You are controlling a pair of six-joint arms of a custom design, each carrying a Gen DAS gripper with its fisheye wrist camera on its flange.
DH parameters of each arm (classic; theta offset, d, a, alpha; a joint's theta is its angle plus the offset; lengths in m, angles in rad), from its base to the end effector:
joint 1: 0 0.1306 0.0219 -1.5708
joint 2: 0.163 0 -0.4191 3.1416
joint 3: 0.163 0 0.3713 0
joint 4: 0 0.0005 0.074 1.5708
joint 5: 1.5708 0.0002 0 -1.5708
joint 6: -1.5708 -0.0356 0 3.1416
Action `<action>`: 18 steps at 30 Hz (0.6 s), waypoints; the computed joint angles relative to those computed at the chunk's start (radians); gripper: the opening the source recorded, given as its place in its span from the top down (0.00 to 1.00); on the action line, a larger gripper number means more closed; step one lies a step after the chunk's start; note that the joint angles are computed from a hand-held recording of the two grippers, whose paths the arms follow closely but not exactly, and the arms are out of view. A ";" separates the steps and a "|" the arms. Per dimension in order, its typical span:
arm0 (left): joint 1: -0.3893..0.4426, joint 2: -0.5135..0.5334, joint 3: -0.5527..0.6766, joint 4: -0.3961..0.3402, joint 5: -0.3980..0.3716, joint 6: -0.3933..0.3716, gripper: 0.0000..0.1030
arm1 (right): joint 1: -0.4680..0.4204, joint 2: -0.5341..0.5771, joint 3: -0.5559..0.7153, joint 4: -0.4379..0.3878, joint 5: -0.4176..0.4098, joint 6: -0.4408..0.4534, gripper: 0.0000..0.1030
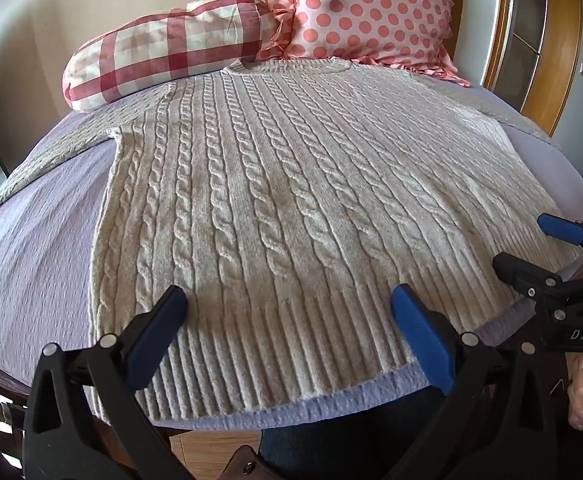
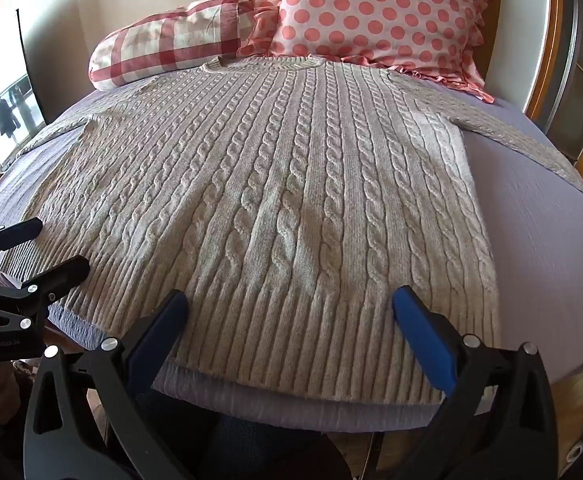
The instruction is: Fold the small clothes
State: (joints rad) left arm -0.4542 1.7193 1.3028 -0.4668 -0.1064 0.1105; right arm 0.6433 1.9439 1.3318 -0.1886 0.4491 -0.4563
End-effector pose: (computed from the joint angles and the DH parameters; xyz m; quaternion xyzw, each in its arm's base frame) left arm 0.5039 -0.2424 0.2946 0.1431 0.9294 -0.0457 0.3372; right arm 0.5005 0.3553 0.2013 -0.0011 0.9074 0.0154 0.4200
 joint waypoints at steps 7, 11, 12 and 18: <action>0.000 0.000 0.001 0.002 -0.001 -0.001 0.02 | 0.000 0.000 -0.001 0.002 0.001 0.001 0.01; 0.000 -0.001 -0.002 0.006 -0.001 -0.001 0.02 | 0.000 0.000 -0.001 0.002 0.001 0.001 0.01; 0.000 -0.001 -0.002 0.006 -0.001 -0.001 0.02 | 0.000 0.000 -0.001 0.004 0.001 0.001 0.01; 0.000 -0.001 -0.003 0.006 -0.001 -0.001 0.02 | 0.000 0.000 -0.001 0.004 0.001 0.001 0.01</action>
State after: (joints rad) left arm -0.4543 1.7184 1.3001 -0.4603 -0.1073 0.1097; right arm 0.6435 1.9437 1.3306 -0.1847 0.4501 -0.4548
